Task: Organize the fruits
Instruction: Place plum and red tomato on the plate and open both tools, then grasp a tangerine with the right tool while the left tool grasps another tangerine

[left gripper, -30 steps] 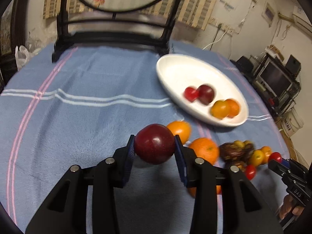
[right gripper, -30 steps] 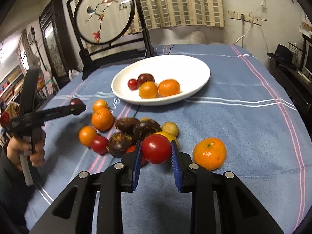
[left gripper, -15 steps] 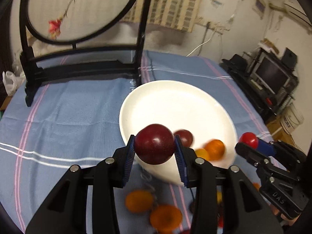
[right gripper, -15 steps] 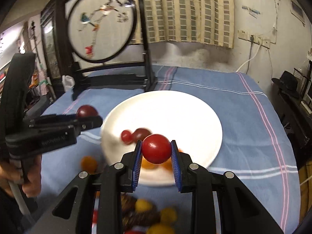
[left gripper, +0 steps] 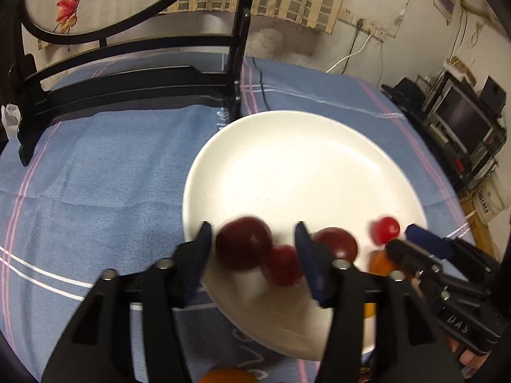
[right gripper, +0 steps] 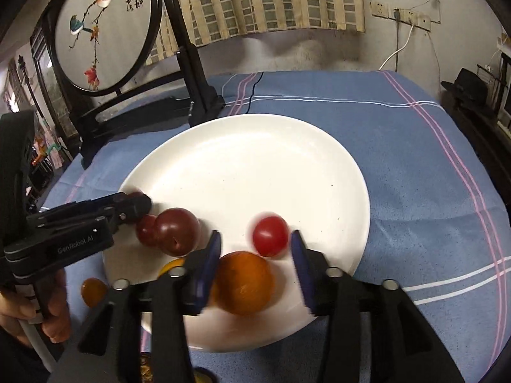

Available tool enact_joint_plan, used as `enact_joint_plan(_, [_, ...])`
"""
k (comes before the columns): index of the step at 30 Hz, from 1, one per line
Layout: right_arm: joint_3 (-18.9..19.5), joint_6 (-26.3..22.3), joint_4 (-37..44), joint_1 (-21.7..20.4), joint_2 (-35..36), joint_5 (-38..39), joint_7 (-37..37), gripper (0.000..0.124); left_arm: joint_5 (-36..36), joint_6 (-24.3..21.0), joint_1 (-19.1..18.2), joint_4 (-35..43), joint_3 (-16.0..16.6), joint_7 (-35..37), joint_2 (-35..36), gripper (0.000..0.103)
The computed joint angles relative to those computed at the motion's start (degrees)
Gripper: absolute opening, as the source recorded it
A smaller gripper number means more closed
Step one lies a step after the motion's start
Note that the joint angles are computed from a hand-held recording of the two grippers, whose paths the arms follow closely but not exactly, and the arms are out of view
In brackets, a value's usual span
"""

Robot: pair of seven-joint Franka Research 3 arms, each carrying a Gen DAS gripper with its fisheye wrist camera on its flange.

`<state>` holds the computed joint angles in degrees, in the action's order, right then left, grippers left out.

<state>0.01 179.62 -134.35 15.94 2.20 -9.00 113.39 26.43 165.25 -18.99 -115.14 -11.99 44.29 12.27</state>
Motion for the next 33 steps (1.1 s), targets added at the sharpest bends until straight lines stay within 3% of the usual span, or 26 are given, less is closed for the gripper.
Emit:
enact_joint_plan(6, [1.7,1.51,-2.82,-1.7,-4.3,-2.81,2.02,0.056,2.29,1.53,-0.41,-4.21,-0.07,-2.44,-4.92,0.078])
enact_joint_plan(10, [4.44,1.53,-5.97,-3.52,-8.59,-1.46,1.21,0.06,-3.0,5.63,1.08,-10.38,-1.97,0.23,-9.99,0.086])
enact_joint_plan(14, [12.01,2.12,-10.22,-9.89,-13.7,-3.28,3.11,0.064,-11.2,6.32,0.5,-15.32,-3.52,6.82,-13.93,0.087])
enact_joint_plan(16, [12.36,2.51,-12.79,-9.06,-16.04,-1.39,1.67,0.066,-12.37,6.82,-0.19,-18.19,-3.84,6.89,-16.17,0.088])
enact_joint_plan(20, [9.13,4.32,-19.55,-3.48,-21.75,4.13,-1.12,0.066,-16.66,7.66,-2.35,-23.02,-3.48,7.71,-19.65,0.089])
enact_joint_plan(22, [12.56,6.31,-23.17,-6.08,-24.83,5.74,-0.47,0.066,-16.85,7.84,-2.6,-25.23,-3.85,6.15,-21.4,0.089])
enact_joint_plan(25, [23.18,6.54,-26.92,-15.16,-29.42,8.17,1.16,0.068,-14.59,7.54,-1.72,-28.26,-5.4,2.18,-24.15,0.089])
enact_joint_plan(29, [26.23,7.65,-30.42,-15.89,-32.51,11.78,0.79,0.069,-8.26,6.25,1.3,-31.33,-9.08,-5.83,-27.7,0.089])
enact_joint_plan(33, [33.46,7.49,-32.08,-20.19,-35.43,14.32,0.9,0.071,-5.4,5.36,1.07,-33.76,-9.95,-10.44,-29.97,0.089])
